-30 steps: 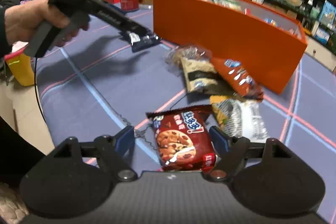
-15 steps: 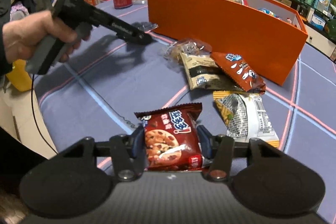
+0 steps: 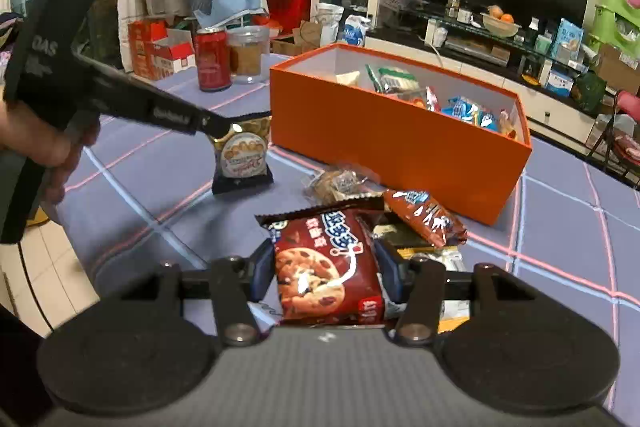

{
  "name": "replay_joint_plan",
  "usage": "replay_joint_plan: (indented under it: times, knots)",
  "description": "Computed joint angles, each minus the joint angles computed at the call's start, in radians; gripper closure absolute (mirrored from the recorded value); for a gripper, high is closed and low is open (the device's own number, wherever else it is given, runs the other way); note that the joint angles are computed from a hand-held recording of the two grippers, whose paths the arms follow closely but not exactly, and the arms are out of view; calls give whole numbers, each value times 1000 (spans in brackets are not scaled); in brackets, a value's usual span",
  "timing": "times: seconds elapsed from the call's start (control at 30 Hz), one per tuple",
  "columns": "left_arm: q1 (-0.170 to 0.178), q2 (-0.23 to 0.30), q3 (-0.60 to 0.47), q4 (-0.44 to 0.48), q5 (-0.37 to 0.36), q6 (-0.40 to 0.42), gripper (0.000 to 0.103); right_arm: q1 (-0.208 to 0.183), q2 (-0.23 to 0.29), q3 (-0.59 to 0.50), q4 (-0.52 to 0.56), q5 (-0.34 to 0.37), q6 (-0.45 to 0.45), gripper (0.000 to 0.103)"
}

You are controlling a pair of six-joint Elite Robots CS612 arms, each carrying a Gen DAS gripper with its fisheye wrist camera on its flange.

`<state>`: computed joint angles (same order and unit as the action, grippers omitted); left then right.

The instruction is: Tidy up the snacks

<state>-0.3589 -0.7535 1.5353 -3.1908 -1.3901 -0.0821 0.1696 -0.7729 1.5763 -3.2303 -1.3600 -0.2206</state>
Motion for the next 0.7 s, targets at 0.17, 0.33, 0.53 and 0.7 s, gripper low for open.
replay_joint_plan:
  times: [0.17,0.33,0.53,0.7]
  knots:
    - [22,14,-10,-2,-21,6,98,-4,2,-5,32,5,-9,49]
    - [51,36,-38,39,-113,-67,90,-7,6,-19,73,19,-3,49]
    - [71,67,-76,39,-251,-135,54,-8,7,-22,87,22,7,49]
    - [64,75,-94,69,-200,-181,51,-8,5,-19,86,19,11,48]
